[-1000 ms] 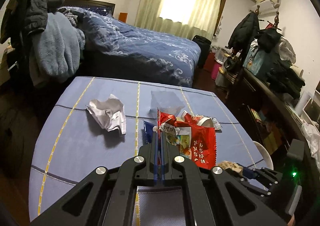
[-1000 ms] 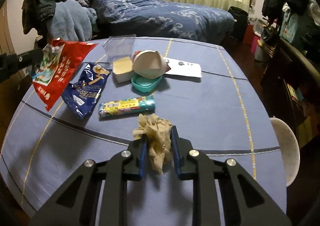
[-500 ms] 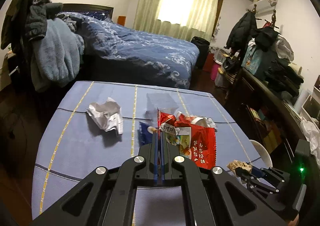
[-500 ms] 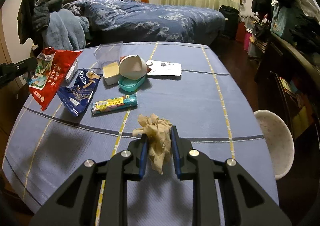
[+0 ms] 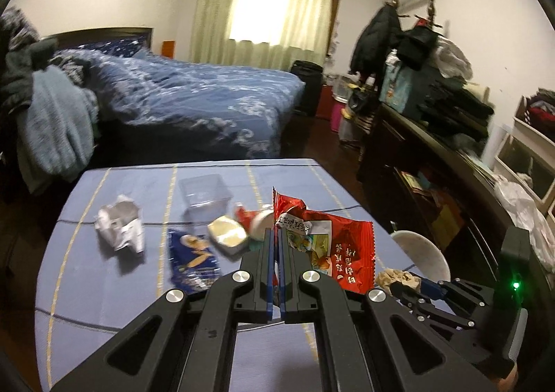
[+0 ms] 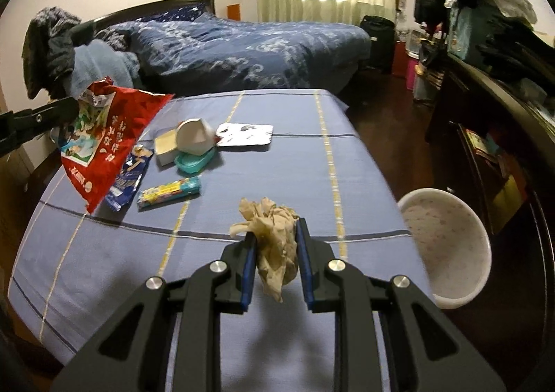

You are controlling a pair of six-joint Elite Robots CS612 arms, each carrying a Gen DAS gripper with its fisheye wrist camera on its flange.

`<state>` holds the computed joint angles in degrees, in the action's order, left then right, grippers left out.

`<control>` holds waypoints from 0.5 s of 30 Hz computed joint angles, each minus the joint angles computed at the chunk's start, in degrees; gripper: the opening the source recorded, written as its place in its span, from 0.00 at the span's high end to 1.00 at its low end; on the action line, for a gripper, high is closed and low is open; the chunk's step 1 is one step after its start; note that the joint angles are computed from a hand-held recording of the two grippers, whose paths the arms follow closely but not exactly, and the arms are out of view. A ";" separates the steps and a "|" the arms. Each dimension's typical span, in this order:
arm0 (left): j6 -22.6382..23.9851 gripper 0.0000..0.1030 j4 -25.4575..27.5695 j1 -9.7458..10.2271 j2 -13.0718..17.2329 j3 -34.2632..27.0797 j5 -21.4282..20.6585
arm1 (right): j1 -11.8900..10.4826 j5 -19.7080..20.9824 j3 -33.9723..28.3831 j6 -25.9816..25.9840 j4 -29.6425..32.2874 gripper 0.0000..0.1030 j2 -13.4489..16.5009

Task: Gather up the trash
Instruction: 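Carry the snack bag and tissue over the white bin and release both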

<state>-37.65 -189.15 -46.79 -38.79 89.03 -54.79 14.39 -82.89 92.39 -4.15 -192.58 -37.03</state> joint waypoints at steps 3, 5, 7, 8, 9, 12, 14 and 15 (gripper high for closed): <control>2.10 0.98 0.57 -0.01 0.88 -2.23 -1.49 | -0.87 -0.33 0.53 1.45 -0.99 0.78 -0.12; 3.90 0.98 1.50 -0.07 1.95 -4.74 -2.57 | -1.61 -0.85 0.94 2.51 -1.80 0.78 -0.17; 5.49 0.98 2.09 -0.01 2.98 -6.96 -4.06 | -2.32 -1.53 1.22 3.66 -2.52 0.78 -0.16; 6.24 0.98 2.89 0.04 3.65 -8.48 -5.10 | -2.83 -2.10 1.33 4.63 -2.76 0.78 -0.18; 6.72 0.98 3.36 0.07 4.12 -9.50 -5.88 | -3.34 -2.58 1.47 5.52 -2.98 0.78 -0.20; 8.89 0.98 5.22 0.25 6.33 -14.13 -9.46 | -4.86 -4.19 2.01 7.94 -3.72 0.78 -0.32; 9.84 0.98 6.34 0.20 7.43 -16.49 -10.74 | -5.80 -5.16 2.39 9.24 -4.27 0.78 -0.42; 10.29 0.98 6.94 0.21 7.98 -17.66 -11.49 | -6.28 -5.64 2.66 9.80 -4.66 0.77 -0.43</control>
